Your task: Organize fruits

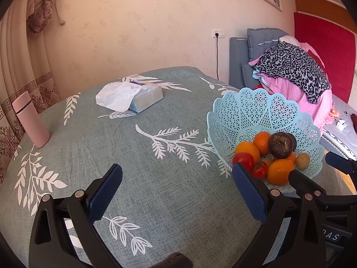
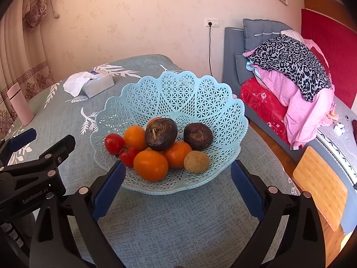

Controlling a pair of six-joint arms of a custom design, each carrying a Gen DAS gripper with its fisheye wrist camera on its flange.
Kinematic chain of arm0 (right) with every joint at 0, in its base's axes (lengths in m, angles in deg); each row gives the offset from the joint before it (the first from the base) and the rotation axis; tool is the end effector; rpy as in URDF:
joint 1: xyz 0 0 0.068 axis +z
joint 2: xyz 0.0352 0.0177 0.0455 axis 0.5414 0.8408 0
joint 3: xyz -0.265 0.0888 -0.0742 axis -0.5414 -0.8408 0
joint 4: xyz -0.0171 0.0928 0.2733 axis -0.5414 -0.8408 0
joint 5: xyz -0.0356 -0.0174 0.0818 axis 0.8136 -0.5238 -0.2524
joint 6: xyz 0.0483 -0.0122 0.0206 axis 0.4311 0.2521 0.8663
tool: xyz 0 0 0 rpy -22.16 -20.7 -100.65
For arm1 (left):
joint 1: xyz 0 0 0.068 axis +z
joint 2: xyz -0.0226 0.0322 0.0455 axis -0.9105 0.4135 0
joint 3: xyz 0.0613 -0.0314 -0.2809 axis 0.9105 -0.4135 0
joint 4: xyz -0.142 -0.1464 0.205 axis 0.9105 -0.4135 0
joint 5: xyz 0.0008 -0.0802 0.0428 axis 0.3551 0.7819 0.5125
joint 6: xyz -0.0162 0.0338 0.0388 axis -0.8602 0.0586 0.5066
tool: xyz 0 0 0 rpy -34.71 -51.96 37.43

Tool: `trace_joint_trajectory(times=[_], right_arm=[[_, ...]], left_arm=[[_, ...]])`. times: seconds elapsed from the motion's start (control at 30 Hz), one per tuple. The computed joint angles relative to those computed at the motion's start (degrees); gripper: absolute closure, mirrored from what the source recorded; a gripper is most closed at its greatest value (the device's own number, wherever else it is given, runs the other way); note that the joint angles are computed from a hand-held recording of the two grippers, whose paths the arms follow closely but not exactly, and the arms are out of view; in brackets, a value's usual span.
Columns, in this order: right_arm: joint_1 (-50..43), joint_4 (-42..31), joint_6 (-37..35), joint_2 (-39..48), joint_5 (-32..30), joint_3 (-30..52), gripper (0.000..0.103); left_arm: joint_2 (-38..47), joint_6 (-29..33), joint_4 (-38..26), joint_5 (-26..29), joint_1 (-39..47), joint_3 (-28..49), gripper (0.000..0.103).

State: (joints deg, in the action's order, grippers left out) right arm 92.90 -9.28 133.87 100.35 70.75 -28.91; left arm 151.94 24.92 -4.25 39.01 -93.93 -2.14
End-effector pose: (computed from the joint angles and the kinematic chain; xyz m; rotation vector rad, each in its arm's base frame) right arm 0.1675 0.2418 0.1816 0.1859 2.2559 -0.0063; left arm 0.2146 -0.1055 0.1964 0.3139 2.1776 -0.0329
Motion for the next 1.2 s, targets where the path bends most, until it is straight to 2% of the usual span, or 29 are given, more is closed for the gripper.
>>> trace_joint_trajectory(times=[0.93, 1.2], right_arm=[[0.6, -1.1, 0.4, 0.7, -0.4, 1.4, 0.007], [3.4, 1.2, -1.1, 4.1, -2.0, 4.8, 0.007]], left_arm=[[-0.8, 0.6, -1.0, -1.1, -0.2, -0.4, 0.005], [-4.3, 0.4, -5.9, 2.4, 7.6, -2.2, 0.005]])
